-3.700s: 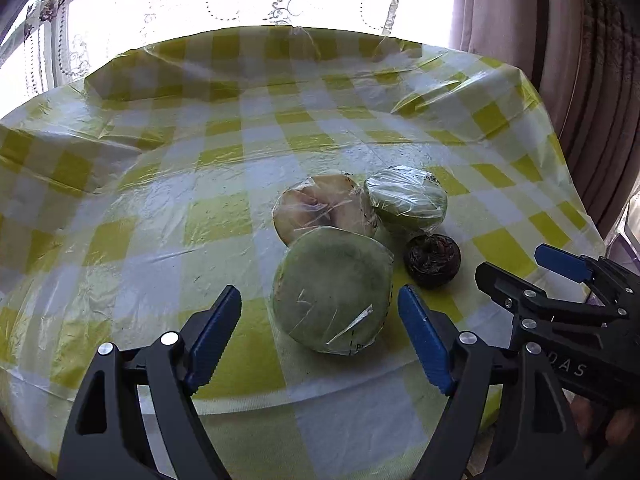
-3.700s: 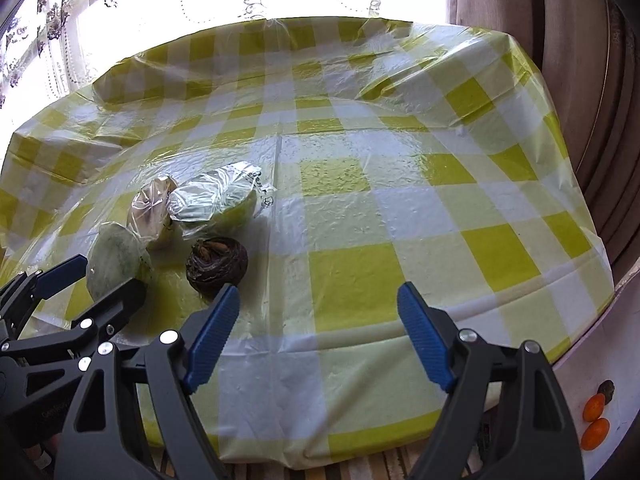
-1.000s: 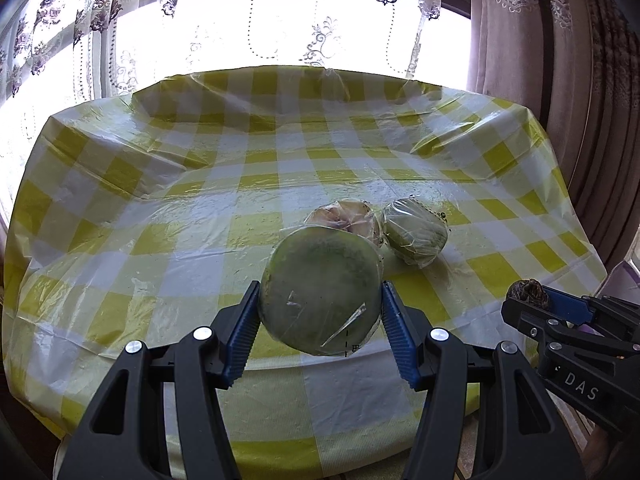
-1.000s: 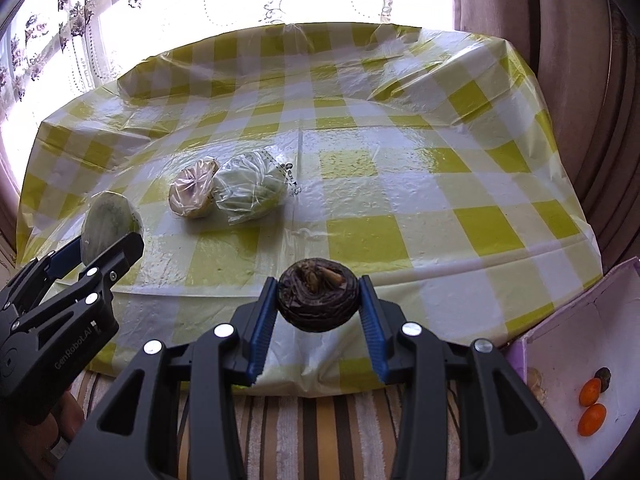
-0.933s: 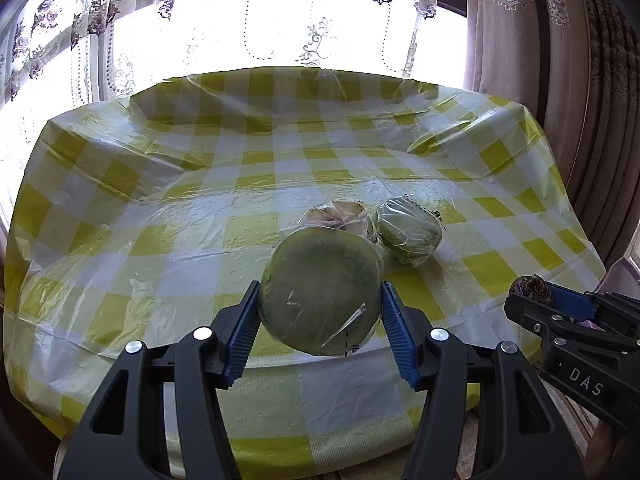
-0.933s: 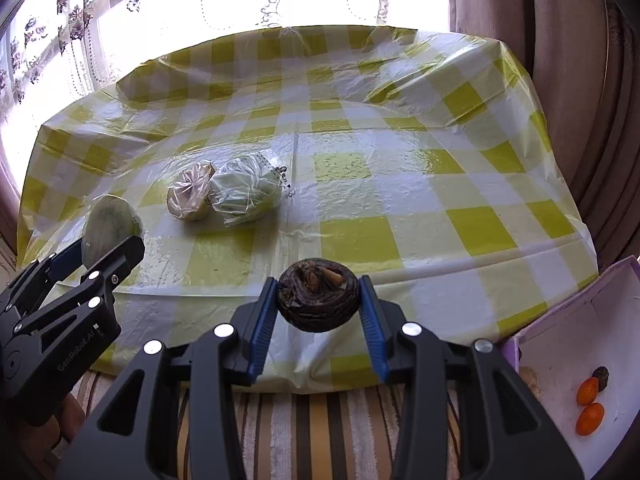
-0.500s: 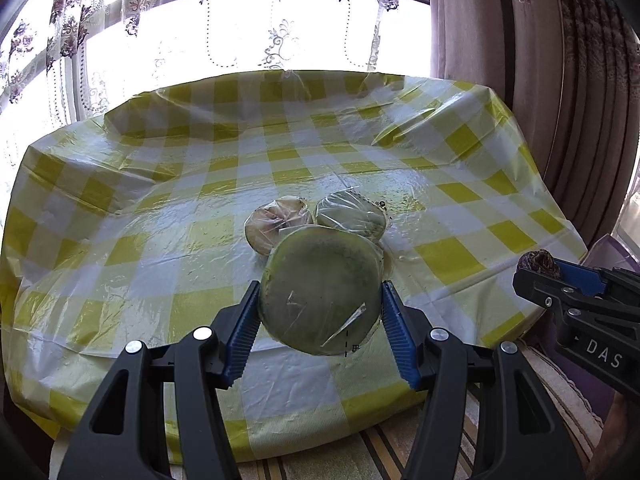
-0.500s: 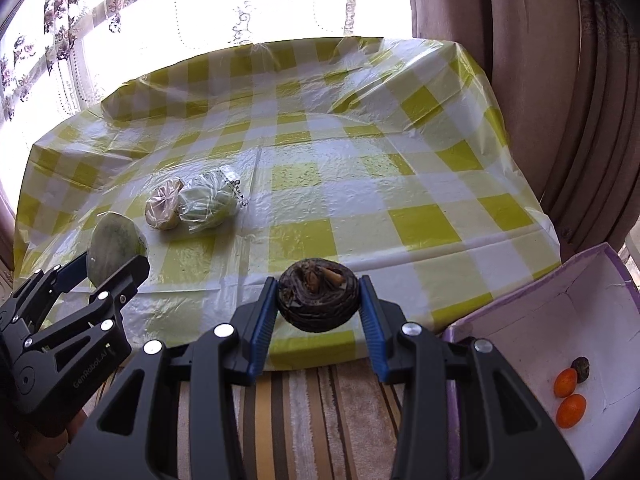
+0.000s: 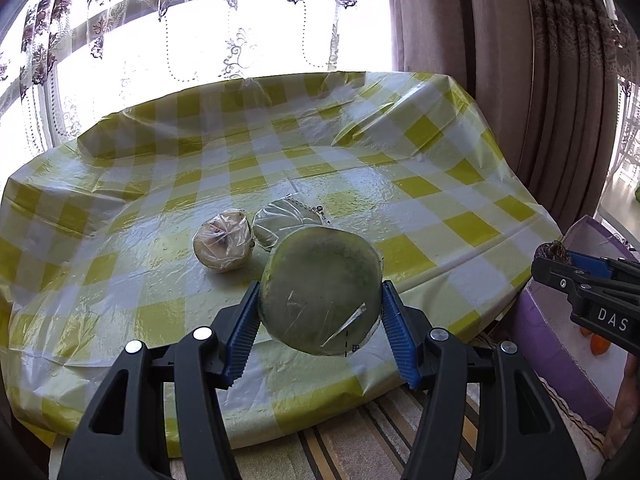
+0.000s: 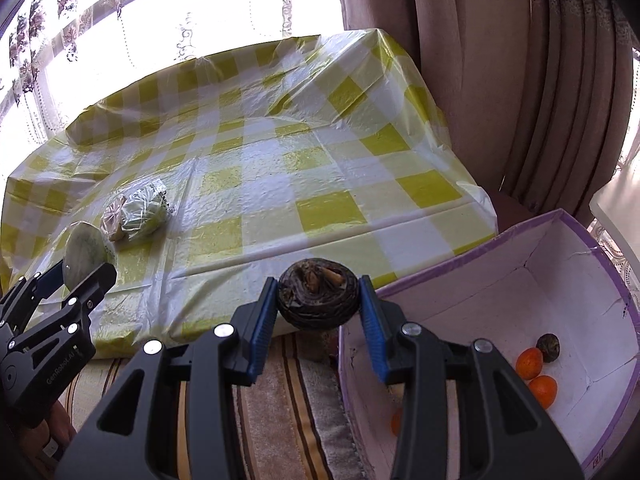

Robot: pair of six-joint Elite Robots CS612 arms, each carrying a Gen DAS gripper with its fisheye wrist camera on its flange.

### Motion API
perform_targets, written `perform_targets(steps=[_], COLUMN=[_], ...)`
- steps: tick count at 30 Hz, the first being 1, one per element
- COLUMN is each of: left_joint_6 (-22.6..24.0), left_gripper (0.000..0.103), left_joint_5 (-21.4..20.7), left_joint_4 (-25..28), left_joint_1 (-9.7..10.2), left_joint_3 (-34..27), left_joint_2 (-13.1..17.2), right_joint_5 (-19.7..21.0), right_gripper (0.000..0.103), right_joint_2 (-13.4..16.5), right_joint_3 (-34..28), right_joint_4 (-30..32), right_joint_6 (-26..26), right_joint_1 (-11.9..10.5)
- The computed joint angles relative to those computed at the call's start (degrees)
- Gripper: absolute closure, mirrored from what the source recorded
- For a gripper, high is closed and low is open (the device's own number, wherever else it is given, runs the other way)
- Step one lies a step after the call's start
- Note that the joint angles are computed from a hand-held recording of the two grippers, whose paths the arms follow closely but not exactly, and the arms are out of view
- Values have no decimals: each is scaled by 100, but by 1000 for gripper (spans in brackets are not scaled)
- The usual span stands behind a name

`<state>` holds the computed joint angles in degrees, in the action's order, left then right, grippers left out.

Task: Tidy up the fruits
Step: 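Carry the wrapped green fruit and the dried fruit over the white box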

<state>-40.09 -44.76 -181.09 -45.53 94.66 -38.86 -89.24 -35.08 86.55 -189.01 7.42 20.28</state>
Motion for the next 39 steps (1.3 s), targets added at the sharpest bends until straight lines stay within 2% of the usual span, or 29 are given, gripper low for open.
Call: perform_targets(steps=[12,21,30,39], left_joint_6=[741,1591,2136,2829], left_gripper=[46,46,46,46], left_joint_5=[-519,-1327,-2176,-3027], left_joint_4=[-122,-180,181,779], left_joint_1=[-117,-229,-268,-283], left_joint_3=[-570,-1182,-1788,-2206], left_joint_2=[267,591,884,1076], right_joint_5=[-387,-879,-1212,-1570], right_gripper=[62,62,62,62], right_joint_2=[-107,-161,-175,-177], right_joint_3=[281,449,541,550], right_joint_4=[-12,139,313,513], right_joint_6=[329,477,556,484], right_joint_1=[-336,-560,-697,-746])
